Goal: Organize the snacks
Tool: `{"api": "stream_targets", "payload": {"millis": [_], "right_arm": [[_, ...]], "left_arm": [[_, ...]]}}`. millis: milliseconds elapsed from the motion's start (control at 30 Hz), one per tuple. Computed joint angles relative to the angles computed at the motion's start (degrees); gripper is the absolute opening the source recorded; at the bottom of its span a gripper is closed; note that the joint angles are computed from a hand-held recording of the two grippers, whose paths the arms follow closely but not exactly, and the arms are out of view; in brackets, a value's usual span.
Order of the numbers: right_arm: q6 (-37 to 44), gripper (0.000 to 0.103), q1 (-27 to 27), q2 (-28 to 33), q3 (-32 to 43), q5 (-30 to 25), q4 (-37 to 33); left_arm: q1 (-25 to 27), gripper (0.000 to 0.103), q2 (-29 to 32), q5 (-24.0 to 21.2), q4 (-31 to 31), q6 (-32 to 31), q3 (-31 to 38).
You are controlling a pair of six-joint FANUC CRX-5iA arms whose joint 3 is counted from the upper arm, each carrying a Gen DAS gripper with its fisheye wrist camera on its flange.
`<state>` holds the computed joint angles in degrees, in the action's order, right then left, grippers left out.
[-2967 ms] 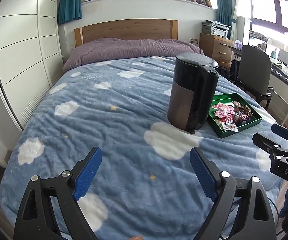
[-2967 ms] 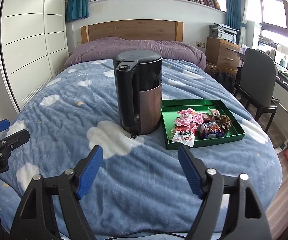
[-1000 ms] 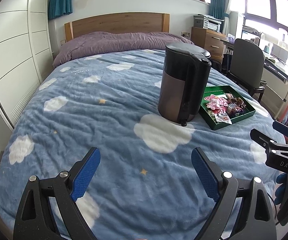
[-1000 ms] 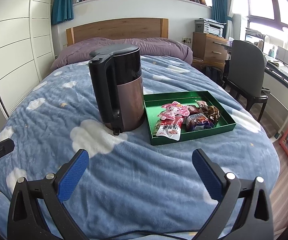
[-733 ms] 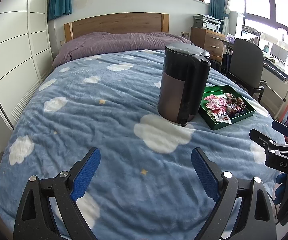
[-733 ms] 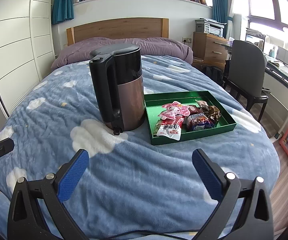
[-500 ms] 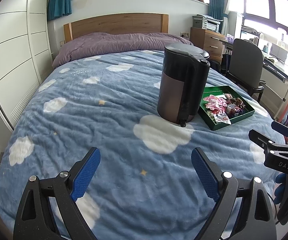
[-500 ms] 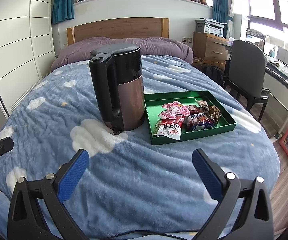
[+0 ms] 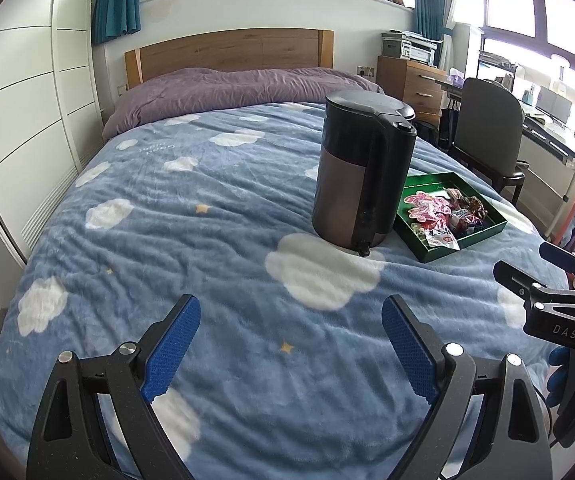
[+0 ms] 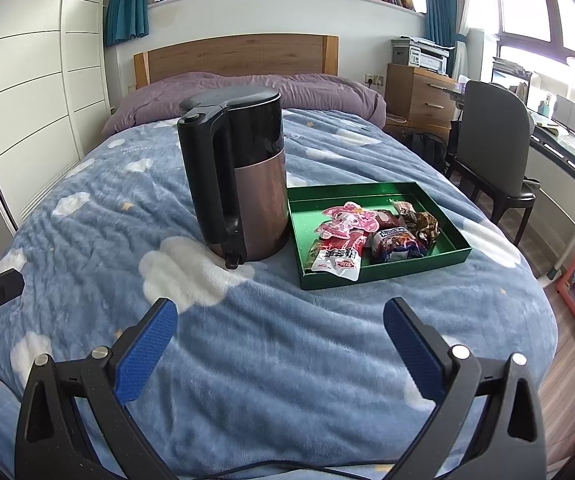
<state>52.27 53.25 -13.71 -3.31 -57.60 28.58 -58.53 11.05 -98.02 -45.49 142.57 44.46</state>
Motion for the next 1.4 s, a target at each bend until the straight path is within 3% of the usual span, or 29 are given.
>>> {"api": "stream_targets", "payload": {"millis": [467,600,833,1400], "right_arm": [[0.13,0.103,-0.24,-0.17,-0.2,0.09,-0.26],[0.4,0.103,-0.52,-0.37,-0.5,0.25,-0.46],[0.79,0.103,-0.8,-0.58,-0.57,0.14,-0.72],[1.23,0.103,-1.4,-0.96,-0.72,-0.02,-1.17]], "left_arm": [[0.3,0.089,-0.05,0.84,0.69,-0.77,-0.04],[0.49,0.099,-0.57,1.87,1.31,-0.89,-0.83],[0.81,0.101,-1.2,2.85,2.14,-1.05,-1.9],[-0.61,0.102,-0.49,0.84,-0.58,-1.02,-1.2]]}}
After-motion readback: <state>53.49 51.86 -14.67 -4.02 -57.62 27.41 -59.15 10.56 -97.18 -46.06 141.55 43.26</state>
